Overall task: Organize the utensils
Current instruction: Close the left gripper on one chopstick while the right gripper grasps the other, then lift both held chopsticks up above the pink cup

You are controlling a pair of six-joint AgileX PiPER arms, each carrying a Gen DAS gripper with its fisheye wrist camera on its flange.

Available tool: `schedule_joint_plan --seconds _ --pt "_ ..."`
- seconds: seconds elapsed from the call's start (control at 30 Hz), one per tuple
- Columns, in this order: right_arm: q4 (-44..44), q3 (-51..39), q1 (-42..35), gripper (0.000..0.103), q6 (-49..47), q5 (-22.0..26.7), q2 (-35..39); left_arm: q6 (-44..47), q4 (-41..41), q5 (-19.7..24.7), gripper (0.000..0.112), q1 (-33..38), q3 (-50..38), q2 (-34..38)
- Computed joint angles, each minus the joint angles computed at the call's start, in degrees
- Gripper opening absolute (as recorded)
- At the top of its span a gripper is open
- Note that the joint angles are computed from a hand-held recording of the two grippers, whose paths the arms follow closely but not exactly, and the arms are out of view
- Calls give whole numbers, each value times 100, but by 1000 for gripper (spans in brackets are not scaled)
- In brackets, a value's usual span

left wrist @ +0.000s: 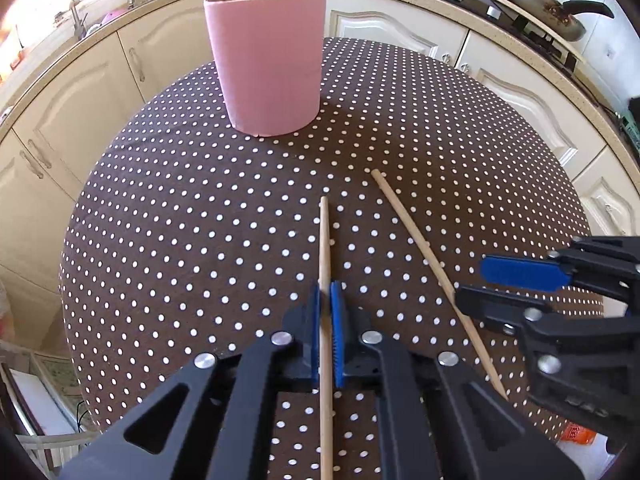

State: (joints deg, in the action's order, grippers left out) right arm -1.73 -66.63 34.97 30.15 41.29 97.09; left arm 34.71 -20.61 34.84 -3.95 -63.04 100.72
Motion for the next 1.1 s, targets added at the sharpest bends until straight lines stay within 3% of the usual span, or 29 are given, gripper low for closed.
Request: schedule_joint_plan --seconds 0.13,0.33,0.43,0.47,0.67,0.8,0.97,1.1 --pt "-200 -438 103 28 203 383 315 586 -397 46 6 264 140 -57" --pt "-871 -1659 583 28 495 1520 1093 1683 -1051 248 6 804 371 -230" --pt "-863 -2137 721 17 478 1807 1395 2152 -1409 350 6 999 475 -340" --pt "-860 -2218 762 8 510 1811 1442 2384 -1545 454 6 1167 601 -488" --pt "-1103 -1889 867 5 1061 1196 1332 3522 -2384 994 6 1877 684 -720" --pt "-1720 -1212 1056 5 1852 423 671 4306 -3027 1422 6 2418 726 -872" --pt "-3088 -905 1470 5 3275 -124 114 5408 -3875 2111 6 3254 709 -1058" --pt "-4609 -515 1959 5 4717 -139 -383 6100 -4523 2787 6 3901 620 -1122"
